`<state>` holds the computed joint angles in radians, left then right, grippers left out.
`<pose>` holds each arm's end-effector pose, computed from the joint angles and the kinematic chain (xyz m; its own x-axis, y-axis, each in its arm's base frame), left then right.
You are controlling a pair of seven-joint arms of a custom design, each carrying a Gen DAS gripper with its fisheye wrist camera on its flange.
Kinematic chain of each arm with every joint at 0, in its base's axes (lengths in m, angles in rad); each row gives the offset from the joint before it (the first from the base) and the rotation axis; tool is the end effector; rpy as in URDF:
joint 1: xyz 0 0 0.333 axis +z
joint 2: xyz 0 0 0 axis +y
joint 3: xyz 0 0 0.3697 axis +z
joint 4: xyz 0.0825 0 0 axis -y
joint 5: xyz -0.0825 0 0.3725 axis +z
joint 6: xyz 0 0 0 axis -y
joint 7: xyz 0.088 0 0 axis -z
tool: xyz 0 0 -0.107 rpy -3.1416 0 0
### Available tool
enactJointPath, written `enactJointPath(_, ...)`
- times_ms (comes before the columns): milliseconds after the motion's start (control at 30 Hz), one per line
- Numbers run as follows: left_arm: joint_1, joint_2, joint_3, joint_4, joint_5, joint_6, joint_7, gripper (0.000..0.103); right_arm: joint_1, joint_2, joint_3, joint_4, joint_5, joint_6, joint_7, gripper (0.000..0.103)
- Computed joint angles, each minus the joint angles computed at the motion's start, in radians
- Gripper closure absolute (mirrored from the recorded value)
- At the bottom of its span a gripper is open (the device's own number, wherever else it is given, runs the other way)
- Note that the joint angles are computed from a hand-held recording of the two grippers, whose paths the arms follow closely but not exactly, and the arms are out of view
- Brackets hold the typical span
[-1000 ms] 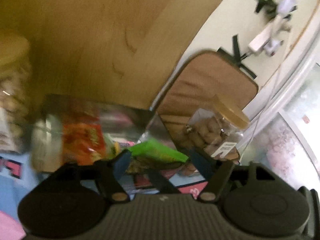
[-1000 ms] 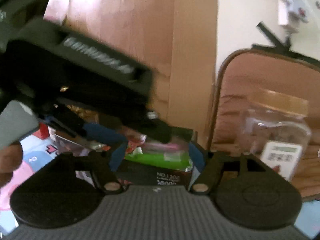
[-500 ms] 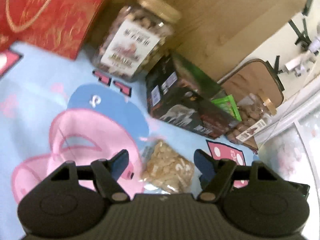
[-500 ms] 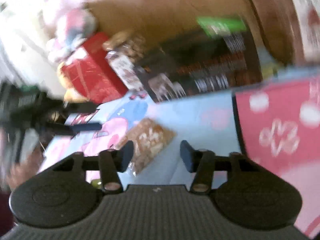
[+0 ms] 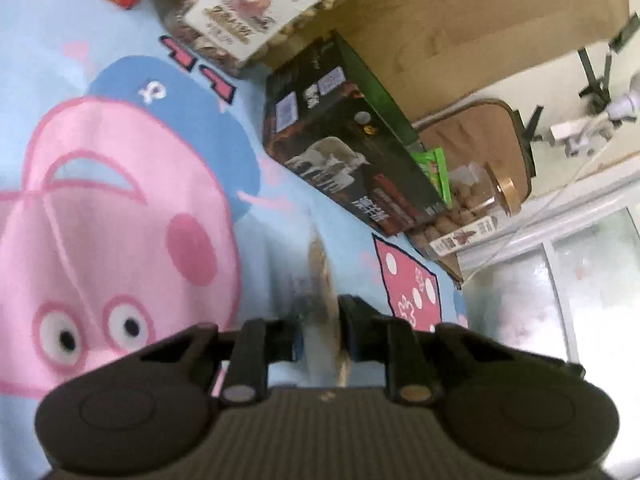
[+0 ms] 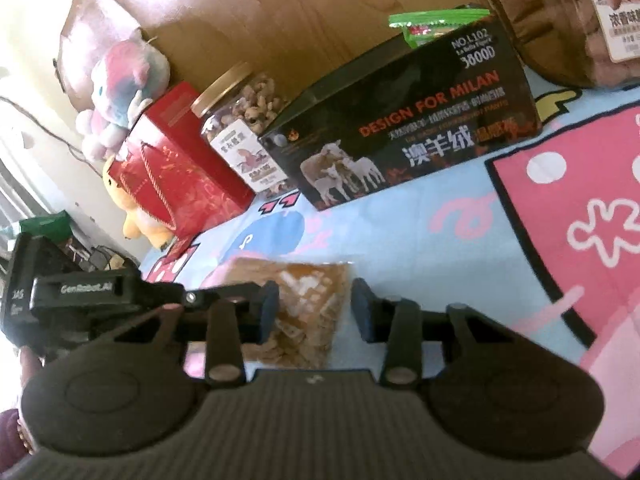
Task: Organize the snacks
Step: 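Grasp the tan cracker packet with the left gripper and lift, then carry the tan packet into the black box and release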
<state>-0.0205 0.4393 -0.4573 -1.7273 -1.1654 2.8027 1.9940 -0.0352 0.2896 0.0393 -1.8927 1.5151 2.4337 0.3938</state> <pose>0.6621 -0.2371 0.4520 -0.0248 -0.6292 0.7768 -0.8735 -0.3644 -0.3230 0.6503 0.0031 0.4380 0.2960 -0.7141 -0.6344 -0.7434 0.2448 -0.6224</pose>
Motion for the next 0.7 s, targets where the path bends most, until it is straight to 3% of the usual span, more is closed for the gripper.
enactJointPath(100, 0.014, -0.007, -0.014, -0.017, -0.043, 0.007, 0.008, 0.086, -0.012, -0.014, -0.004, -0.021, 0.001, -0.035, -0.004, 0.061)
enactJointPath(233, 0.069, -0.019, -0.051, -0.024, -0.287, -0.049, 0.168, 0.09, -0.029, -0.038, -0.016, -0.059, 0.006, -0.104, -0.041, 0.059)
enactJointPath(267, 0.076, -0.026, -0.053, -0.027, -0.346, -0.064, 0.219, 0.09, -0.037, -0.037, -0.02, -0.062, 0.01, -0.139, -0.037, 0.054)
enactJointPath(433, 0.067, -0.062, -0.019, -0.04, -0.491, -0.124, 0.329, 0.09, -0.074, -0.014, -0.032, -0.05, 0.063, -0.277, 0.019, 0.043)
enactJointPath(500, 0.053, -0.069, 0.001, -0.04, -0.508, -0.149, 0.342, 0.09, -0.1, 0.011, -0.031, -0.034, 0.079, -0.375, 0.066, 0.041)
enactJointPath(567, 0.01, -0.078, 0.03, -0.032, -0.469, -0.106, 0.323, 0.09, -0.124, 0.034, -0.027, -0.019, 0.09, -0.467, 0.1, 0.051)
enactJointPath(633, -0.06, -0.081, 0.081, -0.016, -0.303, -0.03, 0.211, 0.087, -0.127, 0.025, -0.028, -0.026, 0.106, -0.47, 0.084, 0.077)
enactJointPath(700, -0.109, -0.064, 0.114, 0.019, -0.154, 0.004, 0.113, 0.082, -0.122, 0.009, -0.032, -0.027, 0.12, -0.444, 0.049, 0.081)
